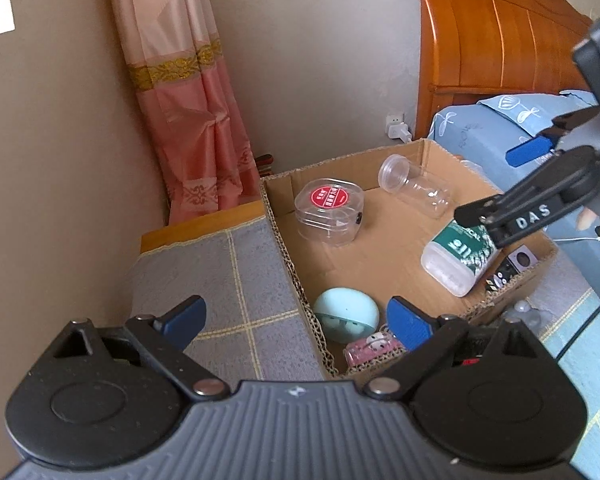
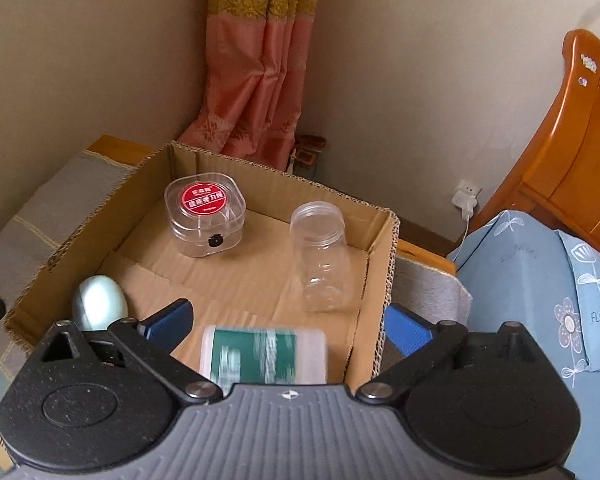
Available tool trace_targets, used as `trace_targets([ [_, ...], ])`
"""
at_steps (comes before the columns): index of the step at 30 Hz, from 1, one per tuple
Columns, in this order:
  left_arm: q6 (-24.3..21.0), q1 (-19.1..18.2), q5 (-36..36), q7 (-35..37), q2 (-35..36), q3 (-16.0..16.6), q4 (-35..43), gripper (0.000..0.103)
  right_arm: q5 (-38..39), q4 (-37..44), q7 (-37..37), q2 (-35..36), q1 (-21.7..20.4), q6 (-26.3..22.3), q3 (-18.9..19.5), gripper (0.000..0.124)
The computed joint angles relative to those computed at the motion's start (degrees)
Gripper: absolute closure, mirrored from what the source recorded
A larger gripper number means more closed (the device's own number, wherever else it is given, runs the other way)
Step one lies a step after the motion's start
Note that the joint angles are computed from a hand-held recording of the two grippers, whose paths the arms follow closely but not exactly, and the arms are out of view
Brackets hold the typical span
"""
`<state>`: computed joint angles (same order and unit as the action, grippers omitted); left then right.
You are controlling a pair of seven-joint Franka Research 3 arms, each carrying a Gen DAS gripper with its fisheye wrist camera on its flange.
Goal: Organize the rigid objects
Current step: 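Open both tools to drop the case and bottle into the box, then withdraw both tools back toward the remaining items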
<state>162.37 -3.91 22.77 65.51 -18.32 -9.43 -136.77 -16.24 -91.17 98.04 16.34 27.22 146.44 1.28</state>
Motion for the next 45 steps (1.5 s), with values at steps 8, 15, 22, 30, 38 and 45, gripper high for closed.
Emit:
trace_targets([
  [8, -3.73, -1.37, -0.70, 0.71, -4.09, -0.38, -1.74, 0.005, -3.31, -11.84, 2.92, -8.05, -0.29, 5.77, 0.90, 0.021],
  [15, -5.87, -1.98, -0.47, -0.37, -8.98, -1.58, -4.20, 0.005, -6.27, -21.45, 6.45, -14.52, -2.37, 10.64, 3.13, 0.021],
  [22, -5.49, -5.04, -3.11, -1.49, -11.74, -1.34, -8.22, 0.005, -11.56, -31.30, 16.93, -19.89, -5.95, 17.59, 5.91, 0.021],
  [30, -2.48, -1.27, 3.05, -13.09, -14.25, -6.29, -13.48, 0.005, -19.95, -38.52, 30.97, -22.14, -11.00, 23.41, 9.80, 0.021],
  [38, -1.77, -1.22, 3.04, -20.09, -14.98, -6.24, -17.12, 0.005, -21.22, -36.02, 35.29, -18.12, -10.11, 23.81, 9.25, 0.021],
  [45, -1.14, -3.07, 1.27, -21.07, -14.19, -3.86, -18.32, 0.005, -25.28, -32.15, 40.72, -13.76, -6.02, 21.70, 5.47, 0.021],
])
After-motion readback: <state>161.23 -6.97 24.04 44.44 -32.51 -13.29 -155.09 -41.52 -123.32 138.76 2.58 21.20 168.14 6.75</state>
